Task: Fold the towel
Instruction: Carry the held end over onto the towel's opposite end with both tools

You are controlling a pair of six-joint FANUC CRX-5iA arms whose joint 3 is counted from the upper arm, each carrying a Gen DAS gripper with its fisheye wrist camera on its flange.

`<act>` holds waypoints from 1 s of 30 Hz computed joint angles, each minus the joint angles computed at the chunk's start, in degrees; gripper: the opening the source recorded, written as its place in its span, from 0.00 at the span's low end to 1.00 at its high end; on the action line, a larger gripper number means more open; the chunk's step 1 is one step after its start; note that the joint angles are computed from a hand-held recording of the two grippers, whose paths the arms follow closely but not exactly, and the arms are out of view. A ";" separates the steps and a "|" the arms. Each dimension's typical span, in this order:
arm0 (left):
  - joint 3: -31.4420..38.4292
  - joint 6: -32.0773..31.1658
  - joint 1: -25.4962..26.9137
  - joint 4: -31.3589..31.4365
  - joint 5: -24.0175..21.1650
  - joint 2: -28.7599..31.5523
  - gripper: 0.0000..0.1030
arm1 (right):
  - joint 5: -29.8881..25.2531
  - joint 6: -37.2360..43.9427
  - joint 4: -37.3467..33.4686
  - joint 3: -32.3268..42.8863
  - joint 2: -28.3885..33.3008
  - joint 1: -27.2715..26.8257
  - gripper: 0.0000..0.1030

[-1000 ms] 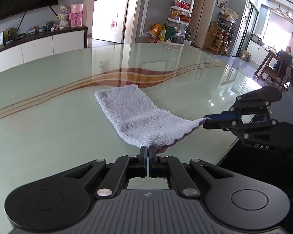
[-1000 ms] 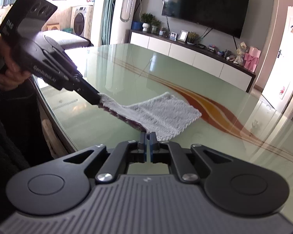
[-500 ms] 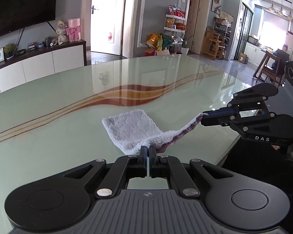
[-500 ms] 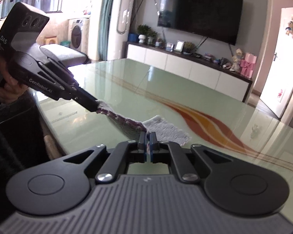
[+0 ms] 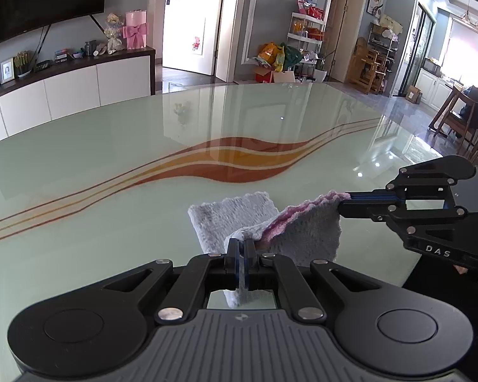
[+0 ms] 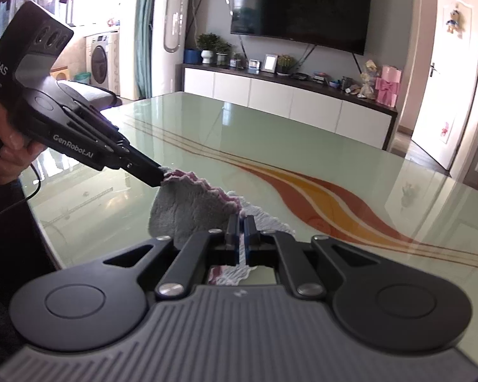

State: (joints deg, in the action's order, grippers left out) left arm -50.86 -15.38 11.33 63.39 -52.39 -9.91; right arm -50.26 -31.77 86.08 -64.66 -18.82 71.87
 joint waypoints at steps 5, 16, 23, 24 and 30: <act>1.98 1.16 -2.07 0.73 1.34 1.89 0.03 | 1.34 0.19 0.56 0.81 0.64 -3.06 0.03; 11.17 8.96 -5.91 -3.59 2.23 11.25 0.05 | 9.55 -1.16 3.92 2.17 3.62 -14.04 0.03; 13.51 11.16 -8.47 -6.18 6.06 15.81 0.05 | 14.76 -1.64 4.91 2.40 6.02 -18.40 0.03; 13.52 10.89 -8.64 -5.94 6.48 16.14 0.05 | 15.33 -1.74 5.06 2.36 6.26 -18.94 0.03; 13.43 9.35 -8.87 -4.19 7.58 17.06 0.05 | 16.99 -3.30 5.26 1.82 5.94 -19.92 0.03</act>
